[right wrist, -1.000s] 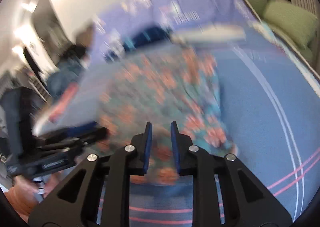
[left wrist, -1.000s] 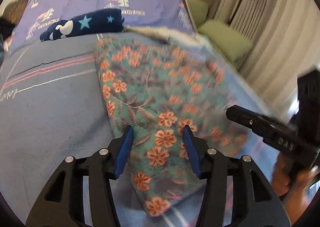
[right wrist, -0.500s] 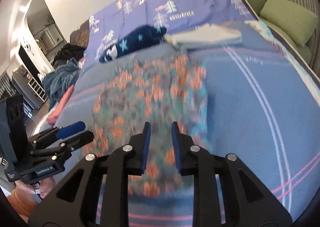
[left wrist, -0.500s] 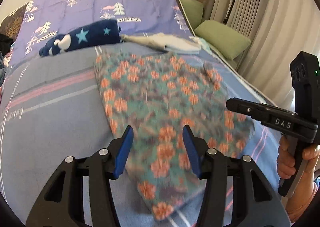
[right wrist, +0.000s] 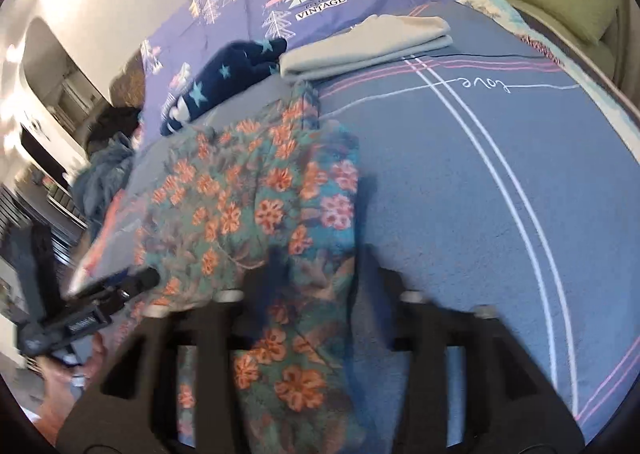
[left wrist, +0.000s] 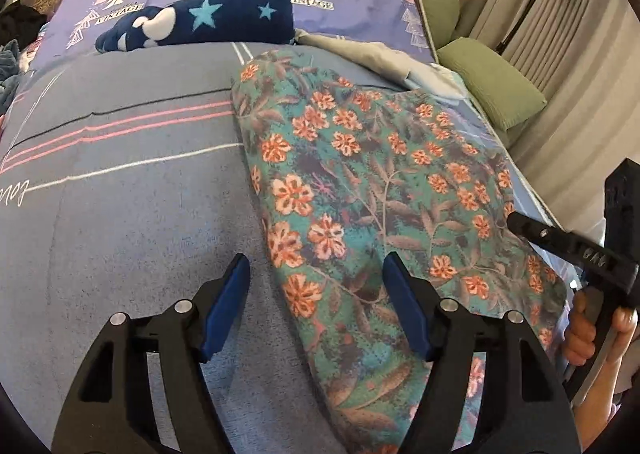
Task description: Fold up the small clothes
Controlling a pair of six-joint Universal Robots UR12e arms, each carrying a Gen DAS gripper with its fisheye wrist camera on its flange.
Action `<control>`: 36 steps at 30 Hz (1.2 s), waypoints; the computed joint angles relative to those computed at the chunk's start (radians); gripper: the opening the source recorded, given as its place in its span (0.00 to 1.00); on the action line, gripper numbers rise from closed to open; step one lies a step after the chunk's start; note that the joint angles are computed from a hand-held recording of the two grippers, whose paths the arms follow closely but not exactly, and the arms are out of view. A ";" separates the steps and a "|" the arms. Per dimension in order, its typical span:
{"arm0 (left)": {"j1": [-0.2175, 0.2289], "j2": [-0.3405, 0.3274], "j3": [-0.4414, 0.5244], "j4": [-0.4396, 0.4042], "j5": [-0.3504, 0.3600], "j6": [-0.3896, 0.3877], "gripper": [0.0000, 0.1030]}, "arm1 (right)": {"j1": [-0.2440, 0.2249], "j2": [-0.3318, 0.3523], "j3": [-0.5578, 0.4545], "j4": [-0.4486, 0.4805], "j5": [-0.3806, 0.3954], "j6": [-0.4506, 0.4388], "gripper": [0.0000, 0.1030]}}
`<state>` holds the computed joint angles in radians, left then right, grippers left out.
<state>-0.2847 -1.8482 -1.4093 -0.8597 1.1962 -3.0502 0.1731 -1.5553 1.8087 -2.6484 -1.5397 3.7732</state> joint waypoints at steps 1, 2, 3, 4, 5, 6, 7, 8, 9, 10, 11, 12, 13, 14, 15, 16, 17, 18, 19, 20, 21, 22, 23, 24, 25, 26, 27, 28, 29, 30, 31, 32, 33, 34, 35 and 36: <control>0.002 0.000 0.001 0.003 -0.008 0.005 0.69 | -0.018 -0.009 0.016 -0.040 0.046 0.003 0.64; 0.005 0.000 0.000 0.010 -0.018 0.006 0.69 | -0.028 -0.013 0.018 -0.046 0.066 0.003 0.64; 0.010 -0.002 0.003 0.013 -0.027 0.007 0.69 | -0.035 -0.018 0.019 -0.041 0.075 -0.001 0.65; 0.013 -0.007 0.011 0.015 -0.034 0.001 0.69 | -0.040 -0.019 0.016 -0.031 0.081 -0.009 0.66; 0.016 -0.011 0.014 0.017 -0.039 -0.006 0.69 | -0.044 -0.016 0.011 -0.021 0.098 -0.015 0.67; 0.021 -0.020 0.024 0.018 -0.060 -0.020 0.70 | -0.053 -0.012 0.007 -0.015 0.138 -0.019 0.67; 0.027 -0.027 0.031 0.008 -0.093 -0.024 0.71 | -0.067 -0.005 0.005 -0.011 0.210 -0.026 0.67; 0.032 -0.032 0.038 -0.010 -0.119 -0.021 0.73 | -0.079 0.006 0.003 -0.009 0.286 -0.037 0.68; 0.037 -0.047 0.059 -0.060 -0.157 -0.010 0.75 | -0.085 0.013 0.001 -0.006 0.320 -0.047 0.70; 0.037 -0.055 0.068 -0.077 -0.169 -0.006 0.76 | -0.086 0.025 -0.005 -0.003 0.341 -0.074 0.71; 0.038 -0.061 0.070 -0.072 -0.184 0.003 0.77 | -0.083 0.032 -0.011 -0.004 0.336 -0.100 0.71; 0.037 -0.067 0.076 -0.072 -0.195 0.027 0.77 | -0.083 0.038 -0.018 0.000 0.335 -0.122 0.71; 0.035 -0.072 0.082 -0.079 -0.196 0.046 0.78 | -0.088 0.046 -0.029 0.010 0.348 -0.130 0.71; 0.032 -0.076 0.087 -0.082 -0.196 0.059 0.78 | -0.094 0.053 -0.037 0.016 0.365 -0.125 0.71; 0.030 -0.084 0.098 -0.088 -0.201 0.076 0.78 | -0.101 0.061 -0.047 0.023 0.382 -0.125 0.71; 0.028 -0.089 0.105 -0.091 -0.203 0.083 0.78 | -0.107 0.068 -0.056 0.029 0.391 -0.128 0.70; 0.026 -0.098 0.115 -0.094 -0.203 0.087 0.78 | -0.109 0.073 -0.061 0.031 0.393 -0.126 0.68; 0.024 -0.104 0.123 -0.096 -0.204 0.087 0.78 | -0.110 0.080 -0.070 0.037 0.389 -0.118 0.68; 0.022 -0.111 0.130 -0.095 -0.206 0.086 0.78 | -0.109 0.085 -0.076 0.041 0.383 -0.115 0.67; 0.022 -0.116 0.135 -0.095 -0.209 0.085 0.78 | -0.106 0.089 -0.082 0.043 0.374 -0.116 0.66; 0.021 -0.123 0.143 -0.096 -0.213 0.082 0.78 | -0.103 0.094 -0.089 0.046 0.365 -0.123 0.66; 0.021 -0.129 0.150 -0.099 -0.218 0.083 0.78 | -0.103 0.096 -0.090 0.046 0.363 -0.129 0.66; 0.022 -0.134 0.158 -0.105 -0.223 0.089 0.78 | -0.102 0.098 -0.092 0.048 0.362 -0.137 0.66; 0.021 -0.140 0.167 -0.111 -0.226 0.095 0.77 | -0.103 0.103 -0.099 0.053 0.364 -0.145 0.66; 0.020 -0.147 0.177 -0.118 -0.231 0.105 0.78 | -0.105 0.107 -0.104 0.057 0.369 -0.154 0.65; 0.021 -0.152 0.183 -0.123 -0.234 0.113 0.78 | -0.108 0.108 -0.104 0.059 0.373 -0.160 0.64; 0.019 -0.158 0.192 -0.127 -0.236 0.123 0.77 | -0.111 0.112 -0.109 0.061 0.381 -0.168 0.64; 0.019 -0.164 0.201 -0.132 -0.237 0.130 0.77 | -0.115 0.110 -0.106 0.061 0.389 -0.175 0.63; 0.018 -0.167 0.205 -0.134 -0.237 0.137 0.77 | -0.118 0.111 -0.106 0.061 0.394 -0.180 0.63; 0.016 -0.171 0.211 -0.134 -0.237 0.144 0.77 | -0.119 0.114 -0.108 0.061 0.398 -0.185 0.63; 0.017 -0.173 0.213 -0.135 -0.238 0.150 0.77 | -0.122 0.119 -0.113 0.060 0.404 -0.192 0.63; 0.016 -0.176 0.217 -0.137 -0.239 0.155 0.77 | -0.123 0.122 -0.116 0.060 0.407 -0.198 0.62; 0.016 -0.179 0.221 -0.140 -0.241 0.160 0.77 | -0.123 0.126 -0.121 0.062 0.409 -0.204 0.61; 0.015 -0.184 0.228 -0.142 -0.241 0.163 0.77 | -0.123 0.130 -0.127 0.068 0.407 -0.215 0.59; 0.014 -0.188 0.234 -0.144 -0.239 0.168 0.77 | -0.123 0.132 -0.131 0.073 0.404 -0.223 0.56; 0.012 -0.191 0.239 -0.145 -0.235 0.172 0.75 | -0.123 0.137 -0.138 0.080 0.400 -0.230 0.55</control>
<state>-0.2723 -2.0390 -1.1704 -1.0045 0.9612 -2.8783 0.0504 -1.4184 1.6704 -2.5686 -1.1397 3.5429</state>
